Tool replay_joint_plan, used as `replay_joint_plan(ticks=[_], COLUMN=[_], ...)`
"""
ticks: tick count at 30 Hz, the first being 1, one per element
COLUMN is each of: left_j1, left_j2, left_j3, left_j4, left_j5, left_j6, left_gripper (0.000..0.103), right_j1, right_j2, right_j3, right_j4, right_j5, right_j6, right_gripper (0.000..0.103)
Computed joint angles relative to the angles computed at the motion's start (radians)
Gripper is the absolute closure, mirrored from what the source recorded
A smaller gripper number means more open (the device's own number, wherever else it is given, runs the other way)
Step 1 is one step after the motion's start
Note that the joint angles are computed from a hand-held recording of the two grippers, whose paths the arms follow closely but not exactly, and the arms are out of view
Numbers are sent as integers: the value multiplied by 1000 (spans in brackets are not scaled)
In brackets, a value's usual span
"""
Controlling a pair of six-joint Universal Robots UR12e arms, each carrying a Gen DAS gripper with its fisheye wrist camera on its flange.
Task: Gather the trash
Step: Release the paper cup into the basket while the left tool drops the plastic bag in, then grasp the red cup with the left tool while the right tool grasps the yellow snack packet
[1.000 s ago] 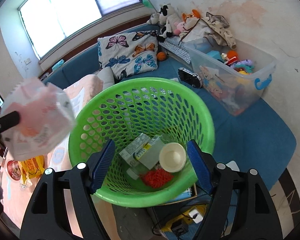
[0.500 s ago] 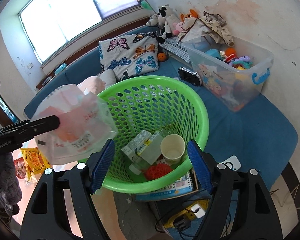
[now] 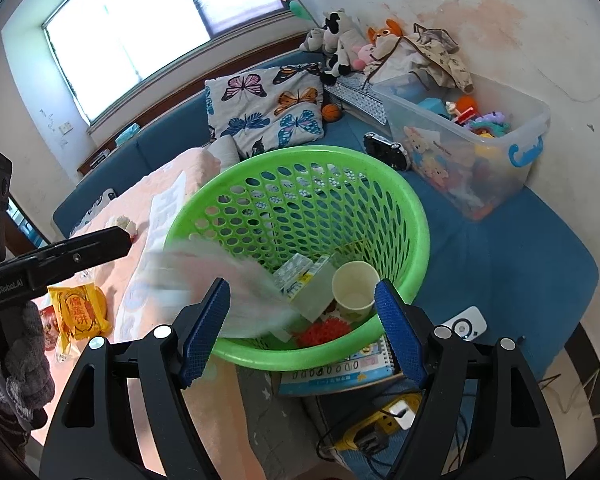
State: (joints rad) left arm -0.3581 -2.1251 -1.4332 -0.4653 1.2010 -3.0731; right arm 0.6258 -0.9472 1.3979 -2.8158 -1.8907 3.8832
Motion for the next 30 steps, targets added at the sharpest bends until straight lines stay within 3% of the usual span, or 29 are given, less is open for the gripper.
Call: replay_joint_plan(ticks=[13, 30], left_j1=[45, 141], left_j2=[86, 217], left_j3=[-131, -340], left_j4=[108, 266], left_j5=[28, 174], left_j6=[-40, -108], left_gripper=[59, 59], right_j1=[22, 70], right_j2=[15, 115], right_j3=[-40, -225], right_j4=[-15, 44], right_j5=[9, 108], right_j6=[-47, -161], right_gripper=[28, 27])
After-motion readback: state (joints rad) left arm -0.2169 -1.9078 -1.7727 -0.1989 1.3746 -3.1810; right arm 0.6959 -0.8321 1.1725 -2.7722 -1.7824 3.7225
